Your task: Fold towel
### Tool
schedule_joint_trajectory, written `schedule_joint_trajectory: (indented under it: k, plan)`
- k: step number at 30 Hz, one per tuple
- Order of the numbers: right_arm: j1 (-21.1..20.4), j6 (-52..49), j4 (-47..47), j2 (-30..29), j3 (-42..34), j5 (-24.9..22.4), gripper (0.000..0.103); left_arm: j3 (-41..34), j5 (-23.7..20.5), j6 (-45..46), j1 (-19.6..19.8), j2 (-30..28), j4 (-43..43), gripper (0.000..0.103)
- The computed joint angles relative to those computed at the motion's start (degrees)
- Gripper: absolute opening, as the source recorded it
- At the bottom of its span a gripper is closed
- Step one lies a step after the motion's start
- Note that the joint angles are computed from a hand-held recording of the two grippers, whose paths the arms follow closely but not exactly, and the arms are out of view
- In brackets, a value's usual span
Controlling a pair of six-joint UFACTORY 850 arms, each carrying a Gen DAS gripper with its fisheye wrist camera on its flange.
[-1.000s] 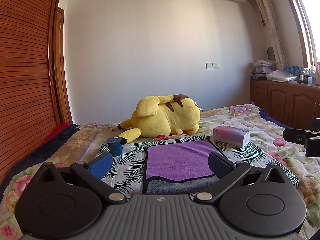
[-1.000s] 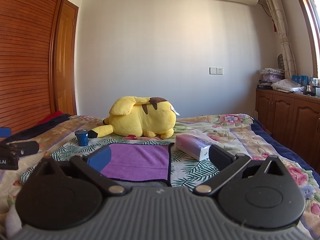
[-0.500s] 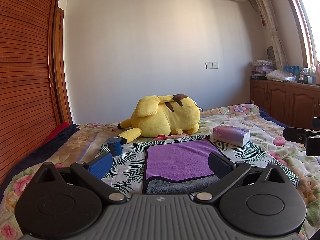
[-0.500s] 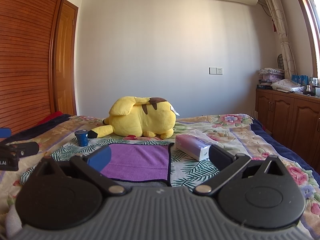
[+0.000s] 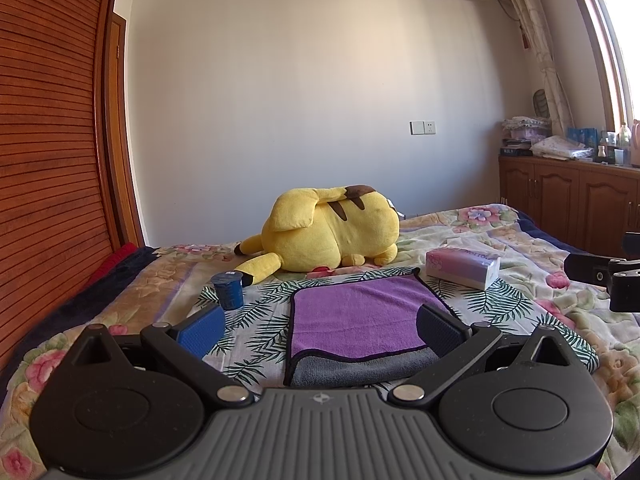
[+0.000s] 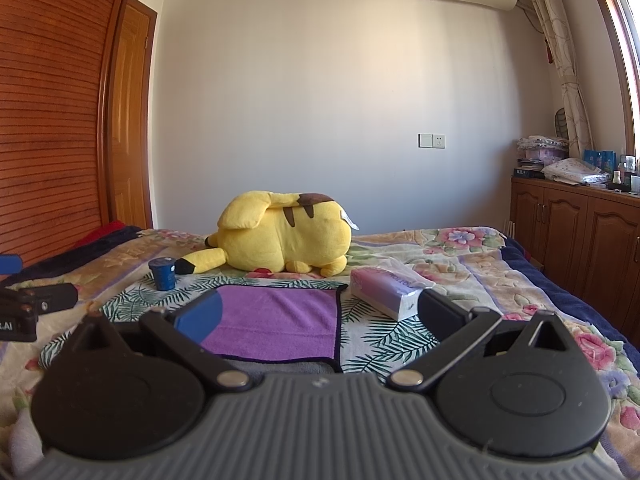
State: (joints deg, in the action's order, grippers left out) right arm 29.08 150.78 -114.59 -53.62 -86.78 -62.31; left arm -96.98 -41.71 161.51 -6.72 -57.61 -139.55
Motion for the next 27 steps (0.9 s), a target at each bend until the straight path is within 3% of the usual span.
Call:
schedule_joint_trajectory:
  k: [18,22,27]
  plan:
    - [-2.48,-3.88,0.91,-2.00,-4.48,8.90,0.102,-4.05,7.43,-2.74,-1.36,-1.80,4.65,0.087]
    - [-3.53,-3.88,0.98,-2.39,-5.52,11.93,0.090,-6.51,9.47,-4.42,-1.76,-3.08,7.03,0.087]
    - [-4.25,-4.64,1.28,-3.20,-7.03,14.53,0.089,-9.49,12.10,-7.77,-2.12,-4.67,10.61,0.087]
